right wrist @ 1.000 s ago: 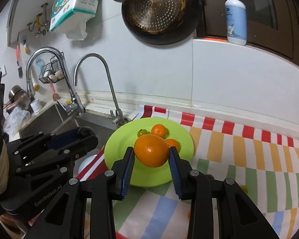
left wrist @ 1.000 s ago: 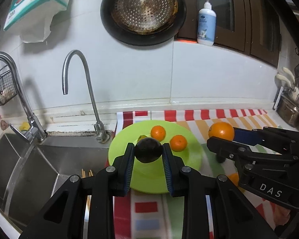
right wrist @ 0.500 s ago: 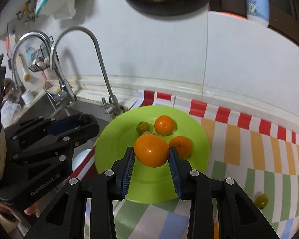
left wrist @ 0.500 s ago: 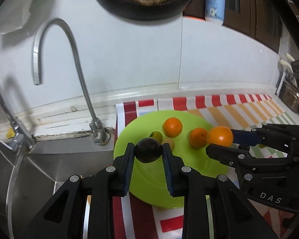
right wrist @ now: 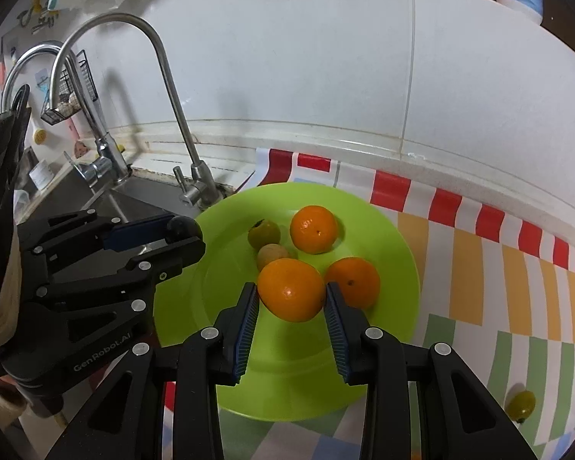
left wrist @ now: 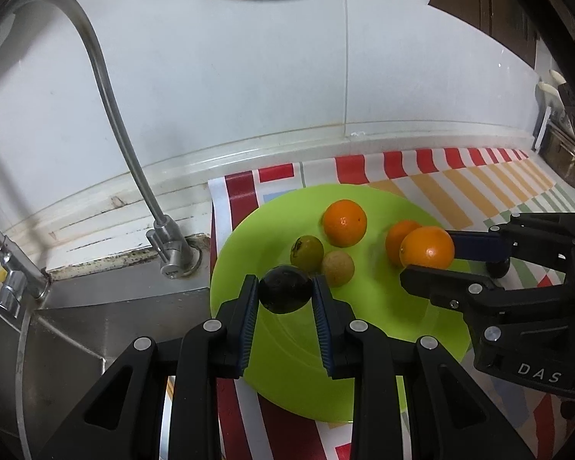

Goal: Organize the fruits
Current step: 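Lower both fruits onto the plate and open both grippers, then withdraw both open tools from the plate back over the cloth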

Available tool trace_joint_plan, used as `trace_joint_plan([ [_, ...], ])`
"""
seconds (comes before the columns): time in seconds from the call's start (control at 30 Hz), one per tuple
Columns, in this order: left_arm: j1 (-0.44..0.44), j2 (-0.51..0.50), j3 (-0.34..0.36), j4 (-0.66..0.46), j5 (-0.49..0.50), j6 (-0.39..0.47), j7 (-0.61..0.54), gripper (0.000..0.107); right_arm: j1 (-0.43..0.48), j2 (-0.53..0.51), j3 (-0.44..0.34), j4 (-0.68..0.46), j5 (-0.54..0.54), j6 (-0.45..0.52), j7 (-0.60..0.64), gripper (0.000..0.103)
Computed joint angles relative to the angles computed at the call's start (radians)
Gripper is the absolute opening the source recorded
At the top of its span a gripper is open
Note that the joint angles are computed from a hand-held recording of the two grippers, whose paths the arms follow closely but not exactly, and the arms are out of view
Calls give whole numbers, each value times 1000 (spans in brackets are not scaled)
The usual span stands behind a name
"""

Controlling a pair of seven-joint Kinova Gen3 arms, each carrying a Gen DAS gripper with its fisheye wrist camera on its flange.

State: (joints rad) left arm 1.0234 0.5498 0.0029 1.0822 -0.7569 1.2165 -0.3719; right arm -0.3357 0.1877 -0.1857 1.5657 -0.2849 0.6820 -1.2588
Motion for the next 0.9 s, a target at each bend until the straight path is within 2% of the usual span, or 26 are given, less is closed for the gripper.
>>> trace_joint_plan([
  [0.03,-4,1,3,-2,4,1,-6,29,-2,4,1,-4,2,3,-5,36],
  [0.13,-3,5,2,-12,11,15,-18,43,6,13,1,-15,-11,20,-7,39],
  [0.17,1,2,1,-9,9,16,-13,44,8,9,1,-10,-14,15,-6,43],
  [0.33,33,4,0,-43,3,80,18,46,23,-32,2,21,-31,-2,17,44],
  [0.43,73,18,-9,-96,-13,150,40,53,39,-68,5,48,-61,-13,53,44],
  [0.7,170,54,-28,-241,-61,289,91,59,81,-168,46,108,-213,12,195,44],
  [0.8,223,91,-56,-331,-91,361,93,61,91,-211,74,139,-275,17,269,53],
  [0.9,265,116,-82,-390,-111,395,113,65,92,-253,107,165,-314,24,324,53],
])
